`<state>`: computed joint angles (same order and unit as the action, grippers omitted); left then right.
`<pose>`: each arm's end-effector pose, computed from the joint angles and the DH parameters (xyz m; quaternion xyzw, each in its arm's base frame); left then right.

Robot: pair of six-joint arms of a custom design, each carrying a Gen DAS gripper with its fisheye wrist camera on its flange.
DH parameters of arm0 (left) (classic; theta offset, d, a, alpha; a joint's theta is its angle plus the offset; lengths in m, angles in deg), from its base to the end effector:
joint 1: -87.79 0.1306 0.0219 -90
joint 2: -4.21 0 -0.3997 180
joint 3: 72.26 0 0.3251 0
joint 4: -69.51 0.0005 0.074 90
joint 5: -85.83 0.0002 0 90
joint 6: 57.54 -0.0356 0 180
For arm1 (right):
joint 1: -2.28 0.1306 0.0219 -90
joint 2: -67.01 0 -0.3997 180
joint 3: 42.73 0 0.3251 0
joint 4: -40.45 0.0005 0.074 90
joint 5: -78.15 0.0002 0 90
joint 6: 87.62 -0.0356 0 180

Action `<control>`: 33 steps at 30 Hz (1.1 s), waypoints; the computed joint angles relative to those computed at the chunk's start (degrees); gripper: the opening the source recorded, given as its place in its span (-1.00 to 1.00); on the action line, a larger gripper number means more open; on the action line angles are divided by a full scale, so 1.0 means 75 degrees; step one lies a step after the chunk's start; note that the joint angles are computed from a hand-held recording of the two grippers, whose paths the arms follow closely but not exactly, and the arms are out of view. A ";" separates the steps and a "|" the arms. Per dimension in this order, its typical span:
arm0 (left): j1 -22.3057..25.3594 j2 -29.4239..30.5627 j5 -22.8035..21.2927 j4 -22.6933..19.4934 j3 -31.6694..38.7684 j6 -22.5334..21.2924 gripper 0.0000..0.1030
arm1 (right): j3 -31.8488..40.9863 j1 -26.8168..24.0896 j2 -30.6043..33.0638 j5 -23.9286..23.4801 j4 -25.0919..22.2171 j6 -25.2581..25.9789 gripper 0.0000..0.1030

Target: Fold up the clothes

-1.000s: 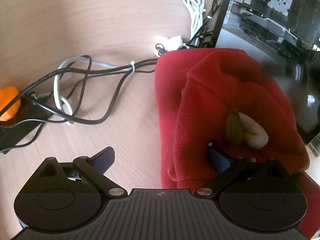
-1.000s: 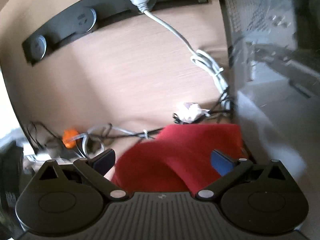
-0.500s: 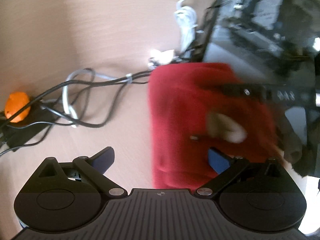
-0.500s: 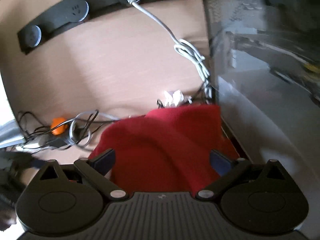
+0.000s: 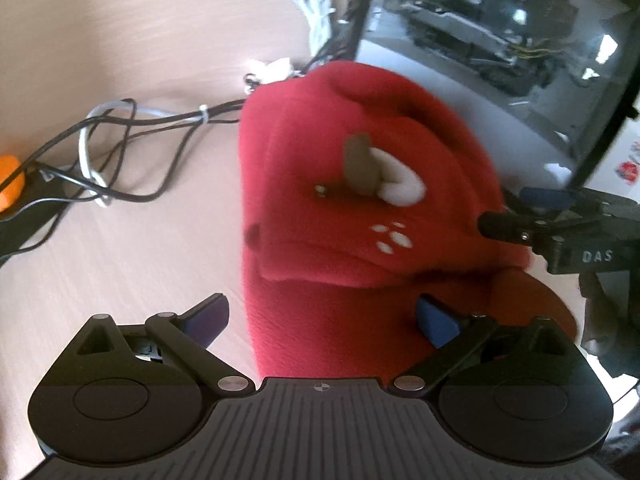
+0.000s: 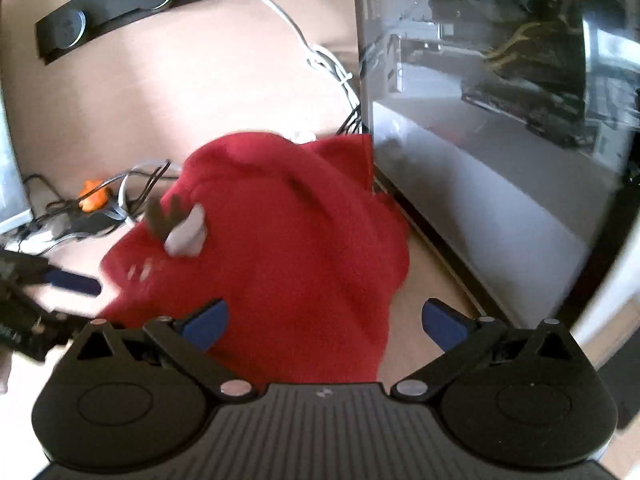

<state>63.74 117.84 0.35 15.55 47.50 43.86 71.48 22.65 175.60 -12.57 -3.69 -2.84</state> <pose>0.5271 -0.2389 0.4502 0.1168 0.9251 -0.1445 0.3312 0.5236 0.1943 0.4729 -0.1214 0.8925 0.1017 0.4222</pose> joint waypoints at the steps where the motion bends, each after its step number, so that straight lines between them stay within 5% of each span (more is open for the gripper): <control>1: -0.0018 -0.0061 0.0042 0.0041 -0.0105 -0.0038 0.97 | -0.0155 0.0063 -0.0057 0.0188 -0.0085 0.0074 1.00; 9: -0.0198 0.0126 -0.0525 -0.0115 -0.0040 -0.0122 0.99 | -0.0003 0.0388 0.0398 0.1278 -0.0142 0.0269 1.00; 16: -0.0113 0.0525 -0.1253 -0.0107 0.0466 0.0250 0.99 | 0.0750 0.0422 0.0963 0.1271 -0.0183 0.0417 1.00; 21: -0.0132 0.0261 -0.1344 -0.0015 0.0163 0.0142 0.99 | 0.0146 0.0166 0.0323 0.0937 -0.0118 -0.0076 1.00; 25: -0.0143 -0.0222 -0.1236 0.0198 -0.0417 0.0339 0.97 | -0.0557 0.0057 -0.0372 0.0700 0.0597 -0.0332 1.00; 29: -0.0142 -0.0608 -0.1017 0.0570 -0.0844 0.0472 0.97 | -0.0671 0.0127 -0.0386 0.0550 0.0771 -0.0096 1.00; 33: -0.0364 -0.0216 -0.1777 -0.0045 -0.0439 0.0507 0.97 | -0.0956 0.0522 -0.0227 0.1162 0.0253 0.0856 1.00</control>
<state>61.01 116.22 -12.97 15.21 44.20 47.66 64.31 26.56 173.90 -3.85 -1.80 3.58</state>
